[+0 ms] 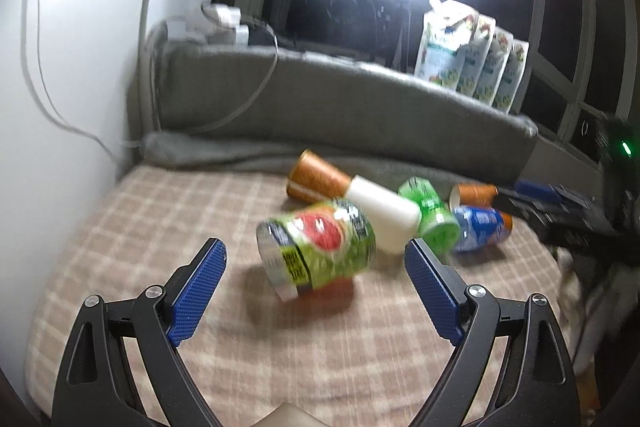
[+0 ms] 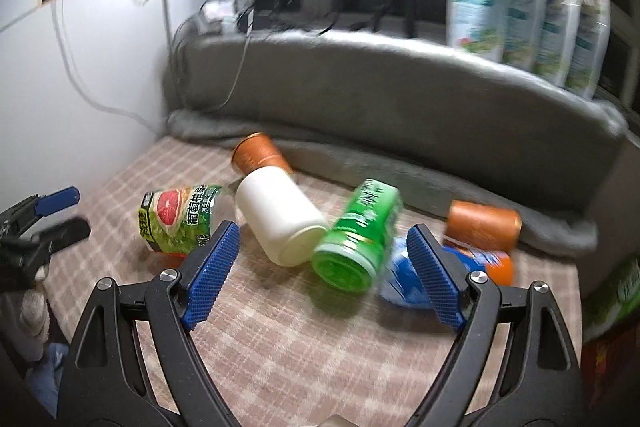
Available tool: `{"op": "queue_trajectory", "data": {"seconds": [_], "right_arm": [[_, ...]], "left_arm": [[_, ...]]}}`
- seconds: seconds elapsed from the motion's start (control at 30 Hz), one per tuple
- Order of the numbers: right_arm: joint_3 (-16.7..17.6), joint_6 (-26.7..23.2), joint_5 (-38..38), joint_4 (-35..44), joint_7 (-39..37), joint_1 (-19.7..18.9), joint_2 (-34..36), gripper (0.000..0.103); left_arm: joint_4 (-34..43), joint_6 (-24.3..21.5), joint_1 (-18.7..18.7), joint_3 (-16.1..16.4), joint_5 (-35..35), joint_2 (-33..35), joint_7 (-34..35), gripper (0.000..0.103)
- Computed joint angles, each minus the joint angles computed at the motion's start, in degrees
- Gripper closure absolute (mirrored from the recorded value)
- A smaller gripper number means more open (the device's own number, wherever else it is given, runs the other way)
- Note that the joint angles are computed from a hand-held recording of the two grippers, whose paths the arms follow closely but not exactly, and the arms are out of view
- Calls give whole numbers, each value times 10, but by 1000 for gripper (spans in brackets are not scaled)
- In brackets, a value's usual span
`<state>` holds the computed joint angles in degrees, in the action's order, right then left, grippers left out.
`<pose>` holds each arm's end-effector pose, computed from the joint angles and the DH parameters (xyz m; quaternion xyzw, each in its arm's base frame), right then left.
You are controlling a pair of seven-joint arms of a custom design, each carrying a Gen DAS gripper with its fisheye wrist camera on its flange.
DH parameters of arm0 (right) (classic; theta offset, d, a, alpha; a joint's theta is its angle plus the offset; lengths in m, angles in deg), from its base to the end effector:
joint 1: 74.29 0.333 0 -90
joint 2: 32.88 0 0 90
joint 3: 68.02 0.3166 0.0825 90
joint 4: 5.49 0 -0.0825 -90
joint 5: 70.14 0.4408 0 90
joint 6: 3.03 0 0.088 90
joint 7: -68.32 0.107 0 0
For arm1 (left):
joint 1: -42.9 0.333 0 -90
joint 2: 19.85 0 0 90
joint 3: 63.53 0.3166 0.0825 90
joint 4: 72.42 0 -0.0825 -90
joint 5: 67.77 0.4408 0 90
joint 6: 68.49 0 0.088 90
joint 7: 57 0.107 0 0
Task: Flip cup upright
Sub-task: 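Move the right tool toward the lying white cup and straddle it, then close the right gripper on the white cup's body and lift it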
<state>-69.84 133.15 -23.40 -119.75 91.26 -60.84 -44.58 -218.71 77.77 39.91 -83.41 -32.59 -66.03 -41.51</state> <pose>0.5845 0.1268 0.6073 -0.8542 0.2807 -0.1492 0.4115 0.3836 -0.1915 0.5798 -0.7515 0.4407 -0.3412 0.3529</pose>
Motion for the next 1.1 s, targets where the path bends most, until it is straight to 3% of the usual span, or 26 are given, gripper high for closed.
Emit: {"op": "queue_trajectory", "data": {"seconds": [0.17,0.33,0.6,0.77,1.1], "right_arm": [[19,-75,-79,81,23,0,65,15],[39,-166,-159,184,81,-1,148,15],[63,-245,-247,302,125,14,248,19],[68,-258,-290,328,125,28,277,23],[72,-236,-321,316,109,41,279,24]], "left_arm": [[-20,18,-36,33,-48,0,21,12],[-31,22,-45,40,-81,-4,31,12],[-40,12,-36,36,-97,-21,35,13],[-42,11,-29,38,-99,-23,36,13],[-41,15,-23,39,-101,-18,43,13]]}}
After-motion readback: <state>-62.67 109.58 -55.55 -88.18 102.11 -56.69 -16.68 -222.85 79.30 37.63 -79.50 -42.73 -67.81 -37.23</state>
